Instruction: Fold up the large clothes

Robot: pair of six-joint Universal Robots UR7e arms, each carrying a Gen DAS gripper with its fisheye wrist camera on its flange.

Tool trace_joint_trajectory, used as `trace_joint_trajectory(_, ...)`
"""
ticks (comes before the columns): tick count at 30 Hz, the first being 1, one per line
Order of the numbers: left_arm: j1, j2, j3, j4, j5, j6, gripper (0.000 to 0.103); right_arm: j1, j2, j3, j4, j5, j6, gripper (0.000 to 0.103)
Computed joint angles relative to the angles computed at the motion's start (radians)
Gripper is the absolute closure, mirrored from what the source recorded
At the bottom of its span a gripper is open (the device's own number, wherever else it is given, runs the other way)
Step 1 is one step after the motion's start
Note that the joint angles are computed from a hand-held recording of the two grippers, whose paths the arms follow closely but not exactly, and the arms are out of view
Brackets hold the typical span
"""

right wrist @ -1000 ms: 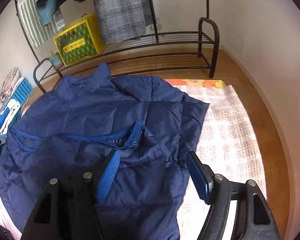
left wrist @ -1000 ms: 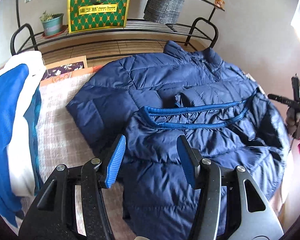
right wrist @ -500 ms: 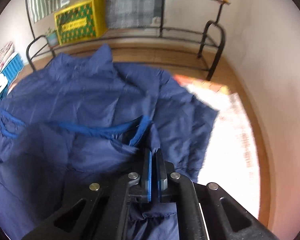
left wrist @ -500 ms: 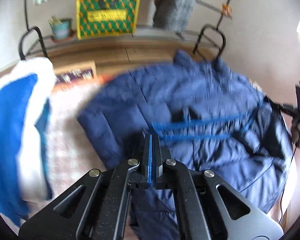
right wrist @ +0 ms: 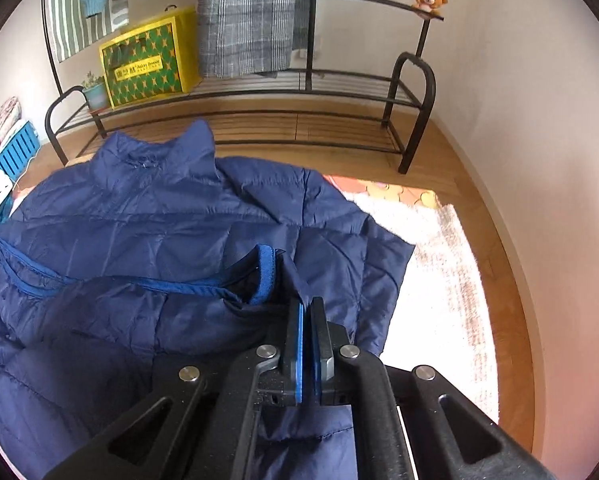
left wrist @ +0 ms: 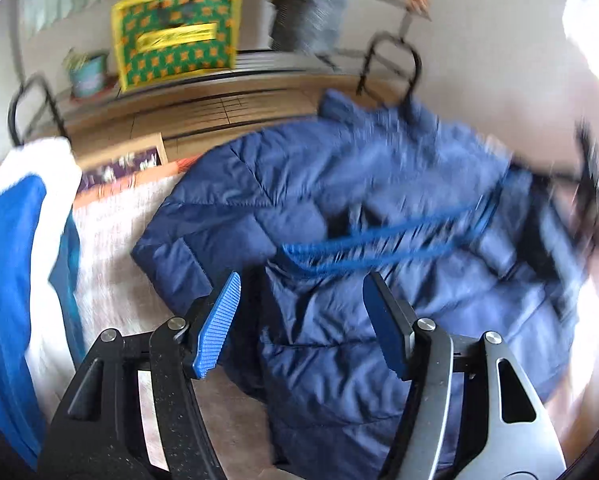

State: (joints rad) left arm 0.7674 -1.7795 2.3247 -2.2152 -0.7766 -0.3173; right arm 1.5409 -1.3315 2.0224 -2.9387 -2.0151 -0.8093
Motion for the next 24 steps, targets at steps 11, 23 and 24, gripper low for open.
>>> trace_joint_trajectory(11,0.011,0.078,0.041,-0.097,0.066,0.06,0.099,-0.008,0.024,0.006,-0.016,-0.036,0.004,0.102)
trace_joint_trajectory(23,-0.001,0.046,-0.044,-0.146,0.129,0.057,0.1,0.044,0.027,-0.011,-0.127,-0.025,0.033,0.103)
trace_joint_trajectory(24,-0.004,0.064,-0.055,-0.161,0.152,0.074,0.1,0.051,0.038,-0.022,-0.142,-0.029,0.029,0.103)
